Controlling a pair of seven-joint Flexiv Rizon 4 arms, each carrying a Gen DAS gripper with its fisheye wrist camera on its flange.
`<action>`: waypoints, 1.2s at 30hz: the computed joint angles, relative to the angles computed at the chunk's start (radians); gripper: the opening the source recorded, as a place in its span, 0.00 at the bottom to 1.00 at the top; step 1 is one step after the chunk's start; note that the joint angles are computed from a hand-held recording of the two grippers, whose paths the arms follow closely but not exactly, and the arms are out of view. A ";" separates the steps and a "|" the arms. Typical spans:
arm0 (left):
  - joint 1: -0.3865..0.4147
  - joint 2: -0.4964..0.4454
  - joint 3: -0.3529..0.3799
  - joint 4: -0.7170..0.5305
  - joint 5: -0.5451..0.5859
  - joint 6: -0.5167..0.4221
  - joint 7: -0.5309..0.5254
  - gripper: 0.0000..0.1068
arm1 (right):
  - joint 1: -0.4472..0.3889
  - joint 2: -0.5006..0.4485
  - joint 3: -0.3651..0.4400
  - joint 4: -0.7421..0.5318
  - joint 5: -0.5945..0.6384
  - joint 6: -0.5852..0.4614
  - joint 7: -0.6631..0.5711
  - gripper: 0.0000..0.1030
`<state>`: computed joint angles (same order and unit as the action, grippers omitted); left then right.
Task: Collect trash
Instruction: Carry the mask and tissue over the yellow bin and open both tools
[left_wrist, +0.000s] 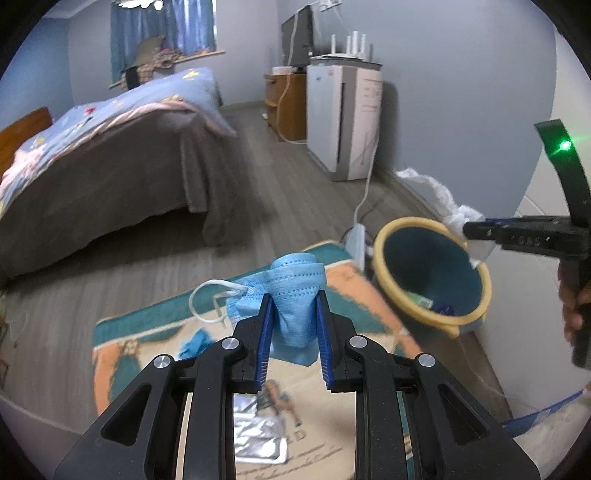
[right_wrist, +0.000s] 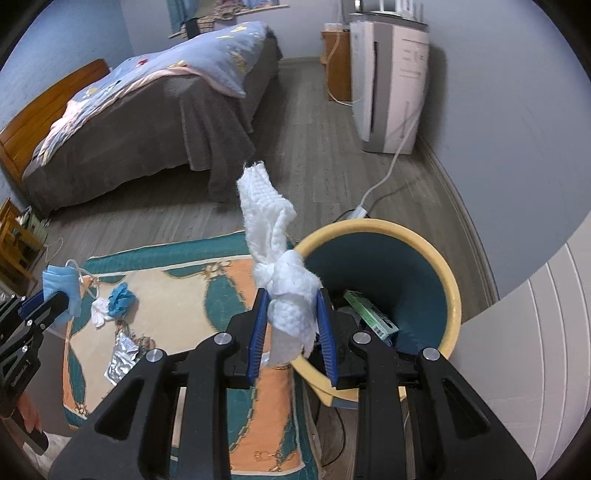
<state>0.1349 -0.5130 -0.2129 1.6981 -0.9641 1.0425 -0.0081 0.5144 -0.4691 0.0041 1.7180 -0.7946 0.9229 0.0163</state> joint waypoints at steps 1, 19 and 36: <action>-0.006 0.000 -0.004 0.000 0.002 -0.003 -0.001 0.22 | -0.003 0.006 -0.002 0.011 0.000 0.004 0.008 0.25; -0.115 -0.022 -0.009 0.001 0.140 -0.067 -0.067 0.22 | -0.103 0.086 0.011 0.203 0.014 0.019 0.131 0.25; -0.176 -0.062 -0.098 0.059 0.212 0.043 -0.020 0.23 | -0.132 0.102 0.000 0.287 0.003 0.057 0.229 0.26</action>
